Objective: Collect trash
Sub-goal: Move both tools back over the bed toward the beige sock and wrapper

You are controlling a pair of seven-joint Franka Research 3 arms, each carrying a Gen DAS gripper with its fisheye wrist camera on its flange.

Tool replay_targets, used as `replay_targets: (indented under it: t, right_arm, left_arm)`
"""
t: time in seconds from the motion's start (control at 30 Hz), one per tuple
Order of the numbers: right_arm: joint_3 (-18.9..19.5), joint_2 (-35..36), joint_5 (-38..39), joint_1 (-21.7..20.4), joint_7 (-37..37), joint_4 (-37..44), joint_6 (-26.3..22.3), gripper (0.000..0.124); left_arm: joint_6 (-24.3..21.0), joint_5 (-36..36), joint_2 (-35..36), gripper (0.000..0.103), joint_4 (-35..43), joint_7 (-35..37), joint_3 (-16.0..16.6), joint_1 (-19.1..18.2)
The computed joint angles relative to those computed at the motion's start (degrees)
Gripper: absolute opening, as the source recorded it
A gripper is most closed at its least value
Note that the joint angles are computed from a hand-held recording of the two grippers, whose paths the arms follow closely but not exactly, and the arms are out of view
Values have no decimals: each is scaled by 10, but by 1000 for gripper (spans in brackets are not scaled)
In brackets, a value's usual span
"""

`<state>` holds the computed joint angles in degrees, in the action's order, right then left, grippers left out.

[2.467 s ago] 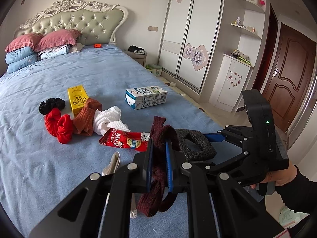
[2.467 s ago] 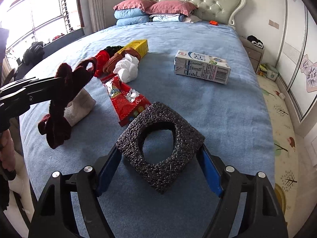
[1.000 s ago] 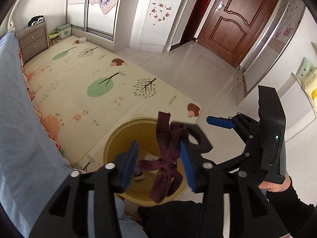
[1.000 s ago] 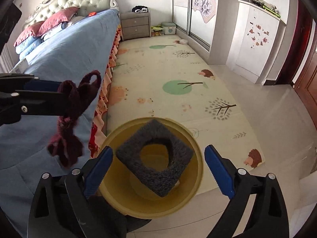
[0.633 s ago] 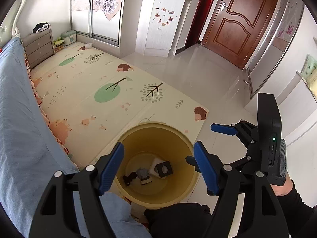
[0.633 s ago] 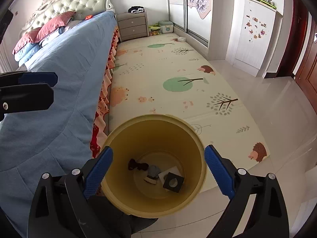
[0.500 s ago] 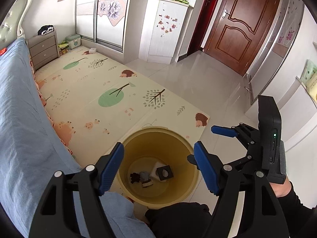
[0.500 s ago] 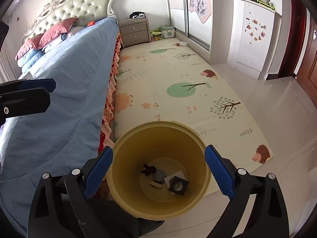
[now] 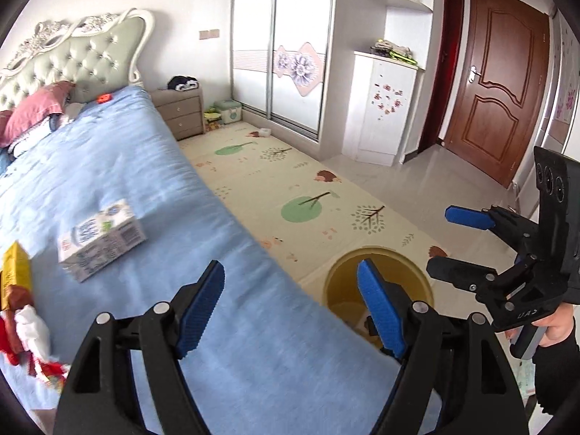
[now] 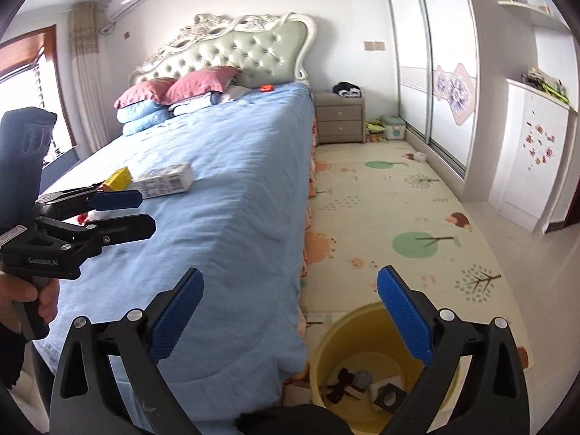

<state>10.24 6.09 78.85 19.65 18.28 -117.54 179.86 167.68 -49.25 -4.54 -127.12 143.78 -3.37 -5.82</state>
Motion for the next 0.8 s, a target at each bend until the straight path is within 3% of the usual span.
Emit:
replay_targets:
  t: [0.1,0.23,0.5,0.8]
  right_arm:
    - [16,7,31,13,-53,29,-15,93]
    - [30,27,28,39,-70,65,-18,95]
    - [62,57,-46,70,-37,108,-27,95]
    - [90,81,-141,83,28,126,-25,95]
  left_arm:
    - [39,-20,-48,81,-42,20,23,1]
    - [92,-10,-105,84,-97,23,62,-7]
    - [137,50,-184,88,-171,-23,121,0]
    - [168,106,-228,95,-232,-73,153,15]
